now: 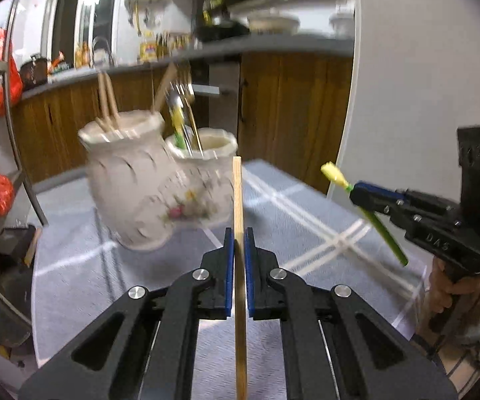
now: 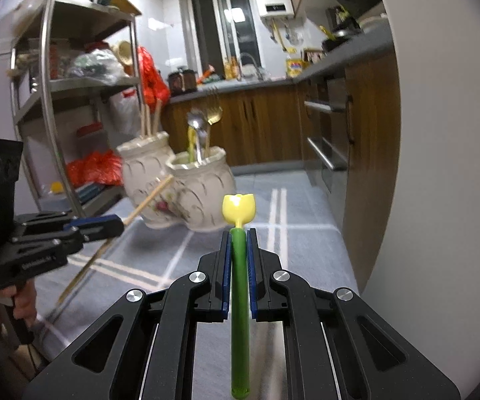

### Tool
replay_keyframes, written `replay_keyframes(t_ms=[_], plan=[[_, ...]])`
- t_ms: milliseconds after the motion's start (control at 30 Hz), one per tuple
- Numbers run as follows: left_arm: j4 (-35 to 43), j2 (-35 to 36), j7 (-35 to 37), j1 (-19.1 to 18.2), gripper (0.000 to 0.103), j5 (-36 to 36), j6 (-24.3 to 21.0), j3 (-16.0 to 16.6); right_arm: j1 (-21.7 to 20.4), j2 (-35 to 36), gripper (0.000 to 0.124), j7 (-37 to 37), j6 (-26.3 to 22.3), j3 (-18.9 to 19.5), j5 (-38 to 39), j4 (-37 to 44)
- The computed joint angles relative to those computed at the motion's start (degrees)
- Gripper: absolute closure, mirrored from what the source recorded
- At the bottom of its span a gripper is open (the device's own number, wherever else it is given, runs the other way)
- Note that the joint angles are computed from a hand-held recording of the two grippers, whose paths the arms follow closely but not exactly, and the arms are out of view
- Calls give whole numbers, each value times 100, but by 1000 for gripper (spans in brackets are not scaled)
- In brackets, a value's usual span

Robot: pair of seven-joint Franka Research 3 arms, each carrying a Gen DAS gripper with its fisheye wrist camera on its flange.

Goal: Organize utensils
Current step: 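Carry the chopstick over the large pot while the right tool carries the green utensil over the small pot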

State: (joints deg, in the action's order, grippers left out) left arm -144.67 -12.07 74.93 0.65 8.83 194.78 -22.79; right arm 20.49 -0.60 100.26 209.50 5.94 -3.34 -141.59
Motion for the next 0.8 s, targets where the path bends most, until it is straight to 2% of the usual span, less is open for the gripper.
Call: replay_keyframes(t_ms=[33,100,167,300,433,467,533,667,700,767,800], plan=[[-82,-146,32,132,97,-93,129,-133,16,12,114,-88,27,21,74,46],[-228,-285,113,193,97,-166,562,-74,27,58,114,-62,35,31,32,204],[-163,-217,463,330,97,-608,802,-229,32,115,114,-78,-12,48,8,387],[-5,-99,149,-125,97,-240,1115,577,59,318,114,-335,-73,114,192,859],[287,156,188,-227,97,-236,1374,863,-40,668,114,-205,-102,190,62,1471],[407,277,274,-221,97,-346,1459,853,-95,786,114,-114,-141,223,-22,1673],[704,502,18,-321,97,-153,1507,1099,-249,1014,114,140,-228,326,-223,2050],[1316,991,-258,-385,98,-127,1625,1300,-769,1534,114,987,-226,734,-904,2806],[1485,1135,-178,-404,98,-249,1661,1308,-1080,1752,114,1458,-188,986,-1340,3082],[1738,1356,2,-476,97,-509,1726,1336,-1421,2077,114,2037,-165,1289,-1855,3478],[1934,1518,271,-569,97,-883,1751,1338,-1551,2281,114,2296,-192,1429,-2052,3727]])
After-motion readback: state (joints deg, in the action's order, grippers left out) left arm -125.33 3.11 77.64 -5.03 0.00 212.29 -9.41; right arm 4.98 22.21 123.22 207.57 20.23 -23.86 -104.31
